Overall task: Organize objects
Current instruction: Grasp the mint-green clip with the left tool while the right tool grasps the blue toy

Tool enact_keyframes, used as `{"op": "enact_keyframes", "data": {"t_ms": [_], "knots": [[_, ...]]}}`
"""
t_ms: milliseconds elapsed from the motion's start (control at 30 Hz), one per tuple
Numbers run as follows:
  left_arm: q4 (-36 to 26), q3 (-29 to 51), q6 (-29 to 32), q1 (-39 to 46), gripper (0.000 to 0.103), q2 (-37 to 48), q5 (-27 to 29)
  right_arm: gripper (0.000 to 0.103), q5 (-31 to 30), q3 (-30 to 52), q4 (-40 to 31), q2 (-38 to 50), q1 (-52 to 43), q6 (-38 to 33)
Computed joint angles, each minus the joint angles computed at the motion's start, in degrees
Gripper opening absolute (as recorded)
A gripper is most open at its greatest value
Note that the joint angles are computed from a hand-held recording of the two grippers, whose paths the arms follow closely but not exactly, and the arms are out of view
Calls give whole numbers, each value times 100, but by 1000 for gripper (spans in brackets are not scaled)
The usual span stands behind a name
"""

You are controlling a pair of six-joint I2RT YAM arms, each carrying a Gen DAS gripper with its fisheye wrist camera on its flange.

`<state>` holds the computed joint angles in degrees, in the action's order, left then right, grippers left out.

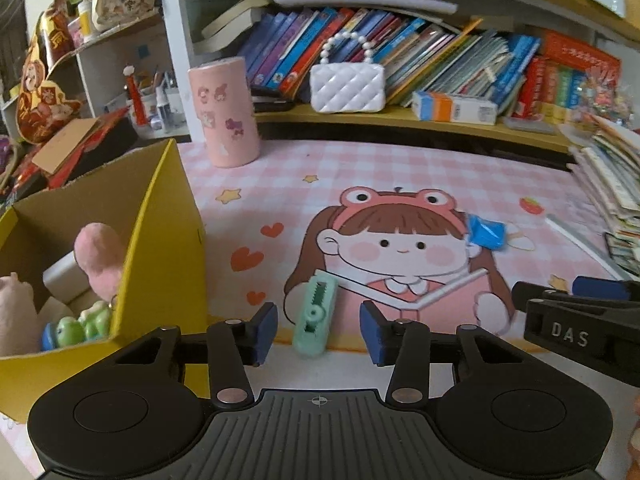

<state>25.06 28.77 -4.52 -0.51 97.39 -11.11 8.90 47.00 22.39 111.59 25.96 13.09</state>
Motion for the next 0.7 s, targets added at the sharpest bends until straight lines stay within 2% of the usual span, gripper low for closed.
{"op": "enact_keyframes", "data": {"t_ms": [267, 500, 700], "knots": [[-94, 853, -122, -134, 42, 1120, -406, 57, -248, 1011, -57, 909, -303, -465], [-302, 1146, -218, -56, 38, 1474, -444, 57, -422, 1816, -148, 1607, -485, -729], [-401, 1276, -290, -9, 34, 1570, -375, 60, -601, 2535, -380, 2091, -545, -1255]]}}
